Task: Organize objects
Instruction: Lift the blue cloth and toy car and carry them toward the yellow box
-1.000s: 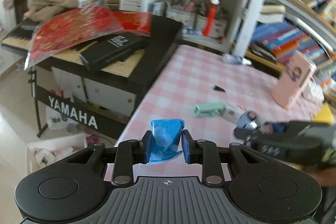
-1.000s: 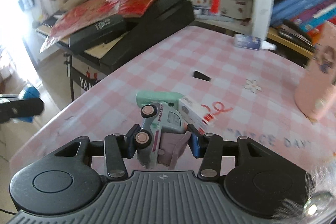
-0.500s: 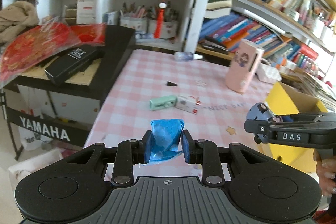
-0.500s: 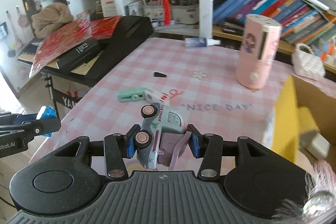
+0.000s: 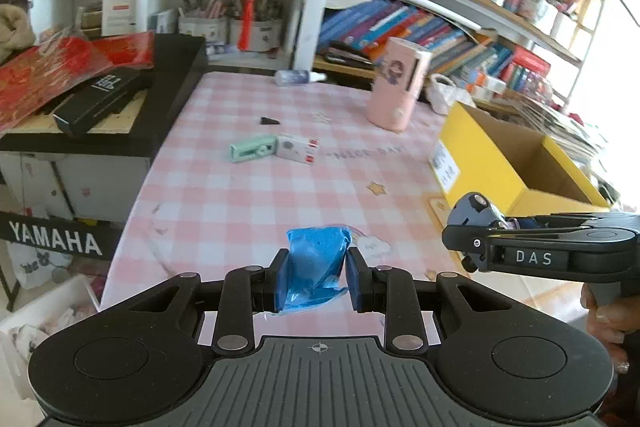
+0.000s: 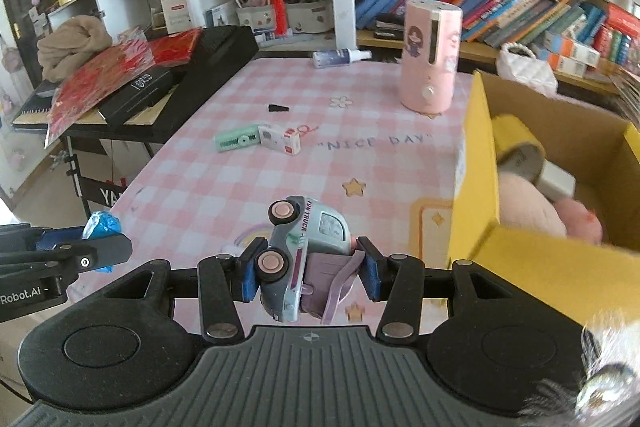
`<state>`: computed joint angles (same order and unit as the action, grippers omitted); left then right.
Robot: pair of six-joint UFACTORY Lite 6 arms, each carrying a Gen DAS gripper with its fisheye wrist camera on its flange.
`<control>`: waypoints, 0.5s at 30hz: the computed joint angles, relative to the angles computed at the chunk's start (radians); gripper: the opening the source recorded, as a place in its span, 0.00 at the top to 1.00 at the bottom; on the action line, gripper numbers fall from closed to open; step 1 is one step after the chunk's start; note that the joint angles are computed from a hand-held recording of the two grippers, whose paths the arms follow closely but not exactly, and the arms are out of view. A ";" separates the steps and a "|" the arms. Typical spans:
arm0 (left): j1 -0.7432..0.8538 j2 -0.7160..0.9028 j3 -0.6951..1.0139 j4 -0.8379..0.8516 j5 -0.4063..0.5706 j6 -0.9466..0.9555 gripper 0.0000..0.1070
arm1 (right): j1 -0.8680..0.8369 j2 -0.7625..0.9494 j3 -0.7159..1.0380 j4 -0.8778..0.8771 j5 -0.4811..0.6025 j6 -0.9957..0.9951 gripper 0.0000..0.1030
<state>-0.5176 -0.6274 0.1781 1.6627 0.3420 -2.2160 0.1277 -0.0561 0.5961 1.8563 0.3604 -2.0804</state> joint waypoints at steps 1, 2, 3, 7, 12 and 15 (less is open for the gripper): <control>-0.026 -0.017 -0.008 -0.043 0.012 0.034 0.75 | -0.007 -0.025 -0.027 0.000 -0.001 0.003 0.56; -0.052 -0.035 -0.015 -0.088 0.023 0.071 0.75 | -0.016 -0.055 -0.057 -0.003 -0.001 0.009 0.56; -0.076 -0.049 -0.021 -0.122 0.035 0.097 0.75 | -0.027 -0.078 -0.080 -0.014 0.000 0.022 0.56; -0.172 -0.102 -0.045 -0.241 0.081 0.190 0.75 | -0.071 -0.186 -0.177 -0.070 0.005 0.089 0.56; -0.289 -0.129 -0.060 -0.324 0.128 0.238 0.75 | -0.137 -0.309 -0.286 -0.186 0.020 0.210 0.56; -0.364 -0.128 -0.062 -0.337 0.159 0.229 0.75 | -0.185 -0.392 -0.350 -0.269 0.031 0.288 0.56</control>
